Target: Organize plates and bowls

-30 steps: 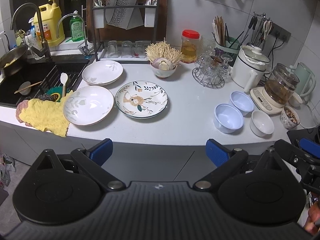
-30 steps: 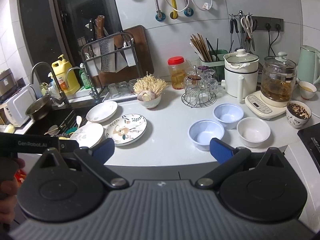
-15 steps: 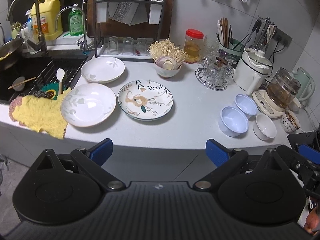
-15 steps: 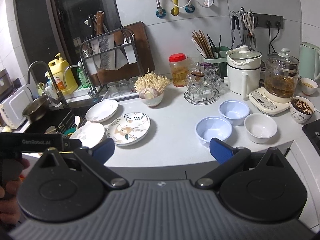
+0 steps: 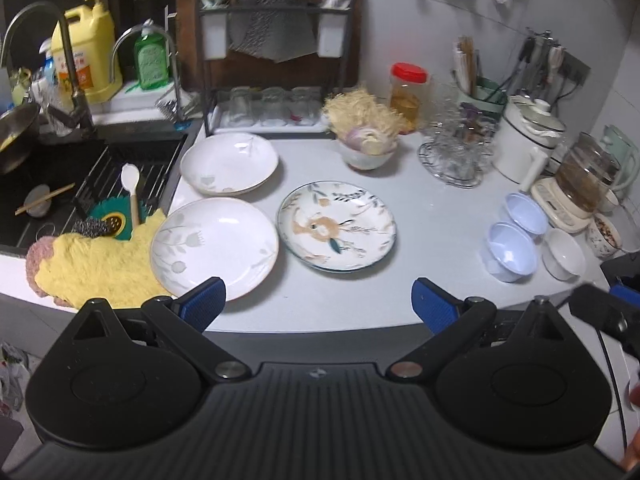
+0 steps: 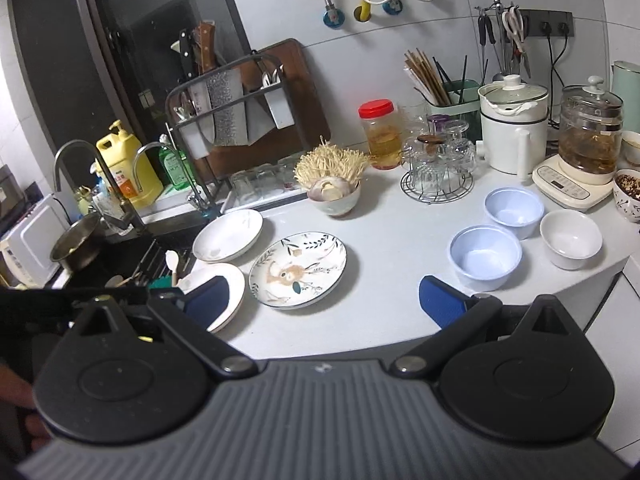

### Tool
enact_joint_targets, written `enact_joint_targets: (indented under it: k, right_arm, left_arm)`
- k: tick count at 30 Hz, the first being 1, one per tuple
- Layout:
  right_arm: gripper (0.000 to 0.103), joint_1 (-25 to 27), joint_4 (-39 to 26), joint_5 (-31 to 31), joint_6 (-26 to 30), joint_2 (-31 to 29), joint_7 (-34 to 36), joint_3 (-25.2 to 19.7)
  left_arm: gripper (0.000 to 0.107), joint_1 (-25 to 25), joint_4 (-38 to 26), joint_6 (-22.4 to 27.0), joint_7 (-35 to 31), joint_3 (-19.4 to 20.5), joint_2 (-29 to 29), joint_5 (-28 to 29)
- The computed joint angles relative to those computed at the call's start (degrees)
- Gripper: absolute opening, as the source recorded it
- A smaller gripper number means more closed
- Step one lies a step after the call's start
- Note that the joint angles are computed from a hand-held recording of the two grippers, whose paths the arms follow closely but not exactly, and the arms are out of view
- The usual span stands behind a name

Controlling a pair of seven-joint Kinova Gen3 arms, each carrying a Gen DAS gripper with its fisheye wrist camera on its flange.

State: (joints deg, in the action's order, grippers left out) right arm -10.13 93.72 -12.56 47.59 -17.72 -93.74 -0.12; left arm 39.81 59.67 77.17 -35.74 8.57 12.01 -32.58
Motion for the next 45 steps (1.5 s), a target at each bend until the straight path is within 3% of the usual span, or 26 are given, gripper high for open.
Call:
enact_joint_targets:
  k: [5, 11, 16, 22, 27, 30, 33, 36, 39, 43, 45]
  right_arm:
    - [0.103, 0.67, -0.74, 1.3, -0.13, 2.38, -5.87, -3.63]
    - [0.103, 0.11, -2.85, 10.94, -0.39, 6.66, -16.75, -10.77]
    - [0.101, -3.44, -5.0, 17.67, -1.02, 11.17, -25.29, -13.67]
    - [0.093, -8.95, -7.51, 21.14, -2.51, 17.27, -32.23, -12.97]
    - [0.075, -13.79, -11.17, 20.81, -2.48, 23.6, -34.23, -10.94]
    - [0.073, -16.66, -13.36, 22.19, -1.98, 27.08, -36.8, -9.44]
    - [0.071, -17.73, -14.83, 20.64, -2.04, 29.91, -37.49, -8.32]
    - [0.062, -18.78, -16.54, 20.2, -1.19, 32.71, -37.27, -7.46]
    - [0.051, -19.41, -19.32, 19.41, 1.78, 35.65, -34.85, -7.19]
    - [0.043, -19.31, -20.43, 17.0, 1.73, 37.86, -33.84, -6.68]
    - [0.038, -20.37, -21.08, 18.09, 1.85, 38.65, -34.02, -5.94]
  left_arm:
    - [0.101, -6.65, 4.6, -5.36, -5.24, -0.61, -2.4, 6.22]
    - [0.101, -13.35, 9.82, -9.34, -12.44, -1.14, -4.31, 10.28]
    - [0.101, -19.92, 12.17, -11.97, -21.27, -2.27, -4.28, 16.13]
    - [0.101, -27.53, 14.32, -15.39, -31.6, -4.2, -2.94, 23.71]
    - [0.101, -33.8, 16.48, -18.85, -39.69, -5.49, -1.08, 30.83]
    - [0.1, -37.33, 16.82, -19.94, -44.17, -5.73, 0.73, 35.84]
    - [0.1, -39.11, 17.16, -21.33, -47.27, -5.97, 2.4, 37.77]
    - [0.099, -40.18, 17.33, -22.16, -48.19, -6.36, 3.66, 38.93]
    - [0.085, -41.07, 17.14, -22.23, -48.84, -6.38, 5.18, 39.9]
    - [0.07, -42.81, 16.34, -21.86, -52.1, -5.7, 7.21, 41.98]
    - [0.055, -43.06, 15.96, -22.11, -53.32, -5.66, 7.97, 42.22]
